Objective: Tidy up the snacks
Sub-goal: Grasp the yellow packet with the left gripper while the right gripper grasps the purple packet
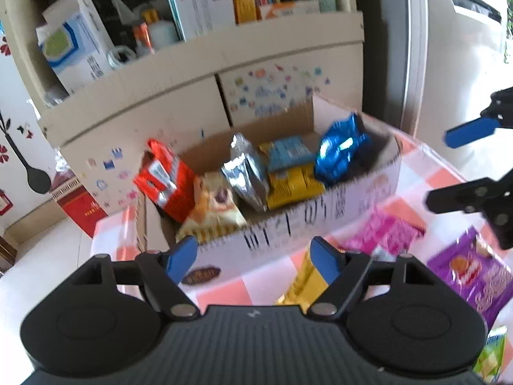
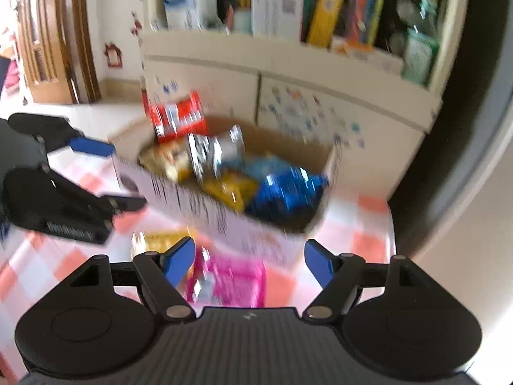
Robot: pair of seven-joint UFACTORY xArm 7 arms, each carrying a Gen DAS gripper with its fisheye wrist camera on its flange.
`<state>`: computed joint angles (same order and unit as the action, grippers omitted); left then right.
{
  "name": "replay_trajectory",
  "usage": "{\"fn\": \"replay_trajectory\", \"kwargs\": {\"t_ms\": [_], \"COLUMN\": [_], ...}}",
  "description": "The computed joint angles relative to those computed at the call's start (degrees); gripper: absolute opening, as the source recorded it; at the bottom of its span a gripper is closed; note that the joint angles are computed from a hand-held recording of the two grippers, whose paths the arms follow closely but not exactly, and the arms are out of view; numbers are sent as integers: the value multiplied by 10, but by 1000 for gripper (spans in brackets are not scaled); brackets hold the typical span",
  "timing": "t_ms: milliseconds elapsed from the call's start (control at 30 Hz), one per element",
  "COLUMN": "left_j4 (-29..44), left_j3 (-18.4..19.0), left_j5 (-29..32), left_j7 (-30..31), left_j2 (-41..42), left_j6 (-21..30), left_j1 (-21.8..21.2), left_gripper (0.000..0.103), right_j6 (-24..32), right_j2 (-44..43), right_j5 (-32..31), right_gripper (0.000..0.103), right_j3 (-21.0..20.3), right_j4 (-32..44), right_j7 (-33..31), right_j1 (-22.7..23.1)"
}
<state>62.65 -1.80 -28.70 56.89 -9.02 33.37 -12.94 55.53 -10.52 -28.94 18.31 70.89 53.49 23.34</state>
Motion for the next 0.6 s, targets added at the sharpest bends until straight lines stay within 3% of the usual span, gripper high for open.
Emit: {"fn": "replay_trajectory", "kwargs": {"t_ms": [267, 600], "left_j4": [-38, -71], "left_j3": [2, 5], "left_j5": [17, 13], "left_j7": [46, 113], "left_j2": [-12, -19], "left_j6": [3, -7], "left_j1": [-3, -17], "left_gripper": [78, 78], "right_j6": [49, 121], "right_j2": [-51, -46], "right_j5": [79, 133], "right_gripper": [82, 86], "right_j3": [8, 27], "right_j4": [-39, -21], "right_j7": [38, 109], "right_j1": [3, 18]}}
